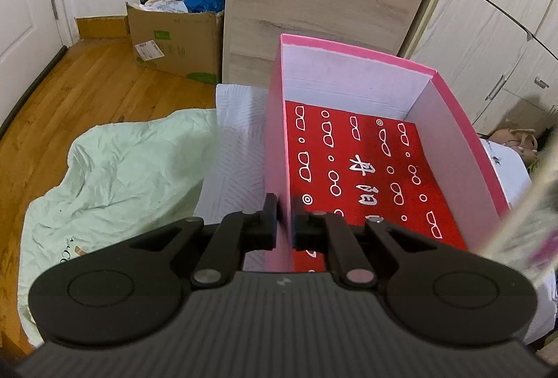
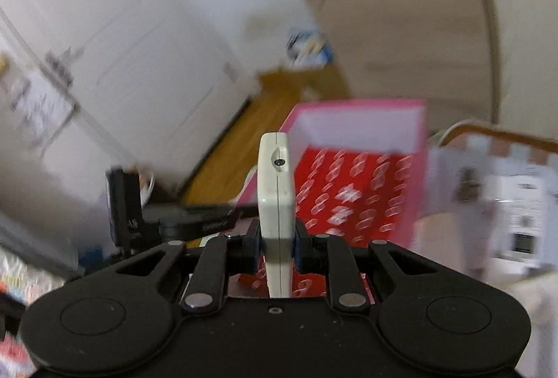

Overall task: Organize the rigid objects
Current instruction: 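Lower the white remote onto the red lining and open the right tool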

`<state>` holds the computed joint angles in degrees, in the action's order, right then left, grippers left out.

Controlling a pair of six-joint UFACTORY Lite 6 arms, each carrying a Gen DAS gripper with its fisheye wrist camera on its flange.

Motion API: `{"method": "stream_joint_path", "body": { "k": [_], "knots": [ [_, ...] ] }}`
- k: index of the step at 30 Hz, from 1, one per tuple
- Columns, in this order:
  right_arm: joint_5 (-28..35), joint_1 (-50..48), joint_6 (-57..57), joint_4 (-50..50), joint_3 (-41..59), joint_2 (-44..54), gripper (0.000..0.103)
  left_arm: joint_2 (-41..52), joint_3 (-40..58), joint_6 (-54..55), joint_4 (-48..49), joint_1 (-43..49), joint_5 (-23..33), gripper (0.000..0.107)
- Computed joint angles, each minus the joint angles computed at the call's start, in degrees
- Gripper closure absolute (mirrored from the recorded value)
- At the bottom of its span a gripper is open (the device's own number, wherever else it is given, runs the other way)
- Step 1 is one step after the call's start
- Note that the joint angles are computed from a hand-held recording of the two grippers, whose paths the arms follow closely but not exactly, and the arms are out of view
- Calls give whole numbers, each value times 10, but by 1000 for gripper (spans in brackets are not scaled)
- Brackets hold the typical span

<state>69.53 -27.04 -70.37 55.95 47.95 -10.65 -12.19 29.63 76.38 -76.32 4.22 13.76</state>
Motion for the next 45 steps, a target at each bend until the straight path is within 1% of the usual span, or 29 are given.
{"method": "stream_joint_path", "body": {
  "k": [3,4,5,7,9,11,13,14,16,18,19,22,25,29,30,32,34,38,40,41,42,43,45],
  "knots": [
    [-75,99,61,3,28,82,82,-1,-2,1,2,1,1,101],
    [-91,121,69,5,39,106,82,-4,-5,1,3,1,1,101],
    [-100,140,75,12,58,141,82,-8,-8,-9,12,-3,-1,101],
    [-97,161,80,38,101,224,82,-11,-7,-41,44,-6,-2,100],
    [-119,183,101,39,137,281,82,-8,-5,-51,46,-12,-8,101],
    [-142,206,109,61,160,319,81,2,2,-72,62,-12,-7,101],
    [-142,223,138,70,200,365,81,-1,1,-72,64,-4,4,101],
    [-161,232,133,77,205,384,81,-1,1,-69,63,0,8,101],
    [-207,253,158,68,209,395,81,2,2,-72,68,4,13,101],
    [-200,254,160,85,221,419,82,7,8,-96,91,2,11,101],
    [-199,253,160,87,220,417,82,6,9,-107,101,1,11,101],
    [-229,261,148,85,202,393,82,6,9,-110,104,4,17,101],
    [-240,265,148,97,201,398,82,11,13,-112,104,4,17,101],
    [-284,275,177,52,206,391,64,5,8,-111,104,5,16,101],
    [-293,278,194,36,210,389,63,6,8,-110,103,6,18,101],
    [-318,283,209,3,199,372,54,4,7,-112,98,9,20,101],
    [-333,284,217,-16,186,357,48,-1,4,-125,100,9,19,101],
    [-337,274,232,-42,168,343,44,-3,4,-148,121,2,11,101],
    [-351,270,250,-57,148,322,43,0,8,-158,127,1,12,101],
    [-363,276,258,-58,145,317,47,-1,8,-165,131,-1,11,101],
    [-357,270,241,-39,139,314,54,-1,8,-177,139,-3,8,101],
    [-338,261,223,-20,142,321,67,-3,5,-178,138,-3,7,101],
    [-319,256,212,-5,146,330,68,-3,6,-193,144,-6,3,101]
  ]
}}
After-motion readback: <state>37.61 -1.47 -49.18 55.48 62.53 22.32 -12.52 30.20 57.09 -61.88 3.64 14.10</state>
